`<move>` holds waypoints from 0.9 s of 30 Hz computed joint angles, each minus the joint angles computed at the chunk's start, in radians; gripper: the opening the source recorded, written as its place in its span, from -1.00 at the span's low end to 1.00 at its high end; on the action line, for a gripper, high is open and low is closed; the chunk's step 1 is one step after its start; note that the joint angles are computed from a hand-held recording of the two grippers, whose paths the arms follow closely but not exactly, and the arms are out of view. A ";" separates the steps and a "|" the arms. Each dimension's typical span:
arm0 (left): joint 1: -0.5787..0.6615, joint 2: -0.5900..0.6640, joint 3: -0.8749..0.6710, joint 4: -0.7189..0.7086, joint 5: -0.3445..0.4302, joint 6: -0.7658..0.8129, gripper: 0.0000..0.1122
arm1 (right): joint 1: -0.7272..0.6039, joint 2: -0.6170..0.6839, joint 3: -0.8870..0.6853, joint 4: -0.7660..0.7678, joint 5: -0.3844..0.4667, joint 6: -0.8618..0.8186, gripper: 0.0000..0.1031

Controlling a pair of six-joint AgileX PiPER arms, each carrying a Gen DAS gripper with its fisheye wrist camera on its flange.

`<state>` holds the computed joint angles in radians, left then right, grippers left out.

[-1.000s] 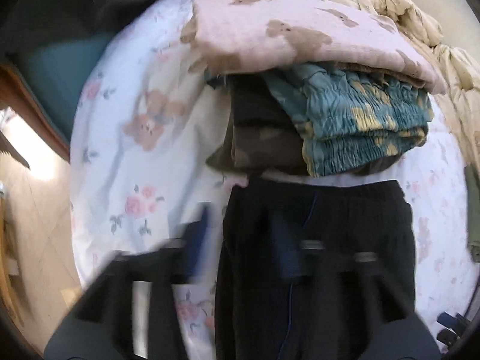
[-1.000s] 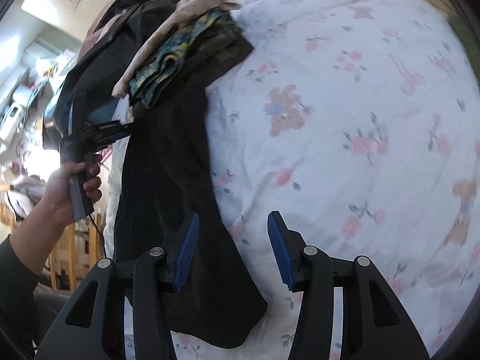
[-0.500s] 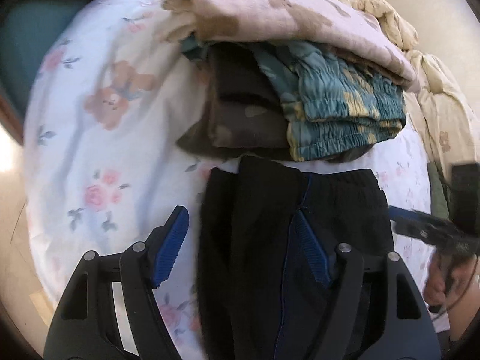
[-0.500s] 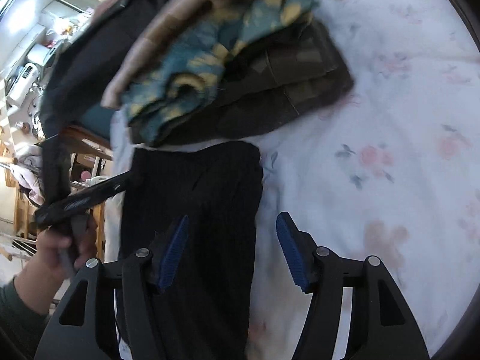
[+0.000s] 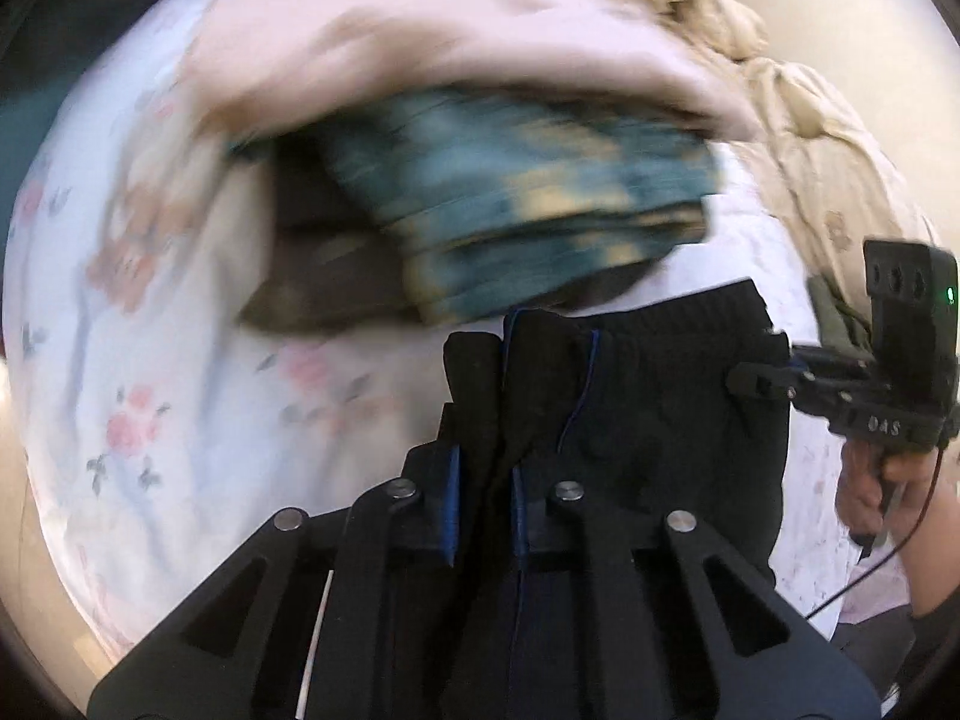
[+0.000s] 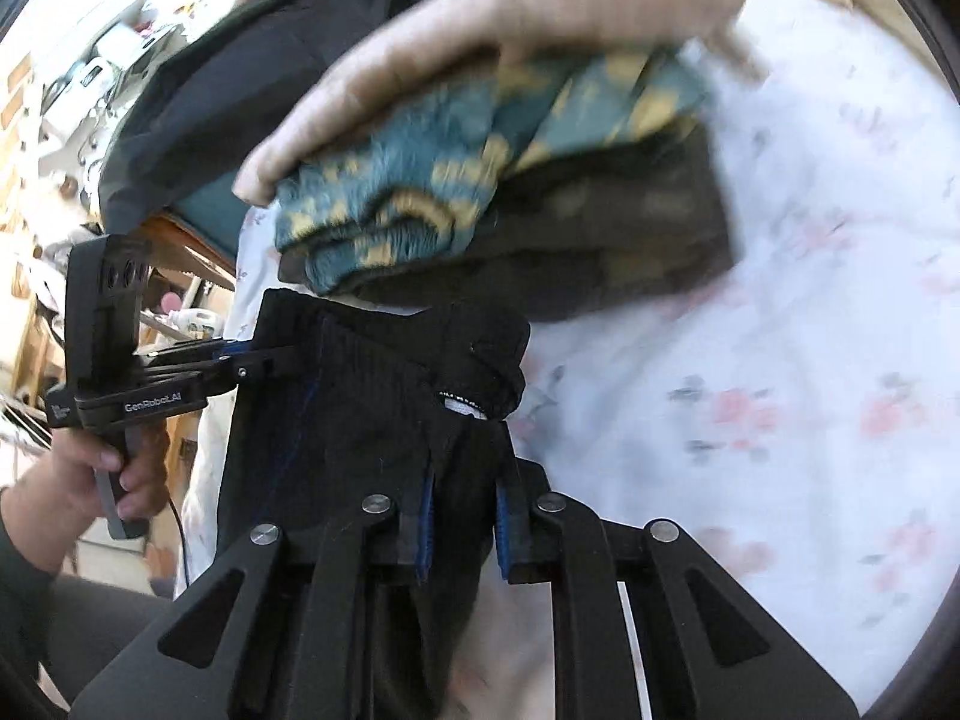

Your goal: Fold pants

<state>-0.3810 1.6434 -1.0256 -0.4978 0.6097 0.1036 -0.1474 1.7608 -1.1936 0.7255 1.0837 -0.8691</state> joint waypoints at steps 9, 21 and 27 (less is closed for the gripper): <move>-0.243 0.099 -0.358 0.496 0.035 -0.409 -0.83 | -0.144 -0.042 -0.184 -0.104 0.034 -0.024 -0.71; -0.359 -0.016 -0.242 0.532 0.018 -0.256 -0.82 | -0.271 -0.228 0.045 0.033 0.001 -0.483 -0.71; -0.535 -0.195 -0.100 0.737 0.038 -0.379 -0.82 | -0.436 -0.524 0.311 0.136 0.068 -0.806 -0.70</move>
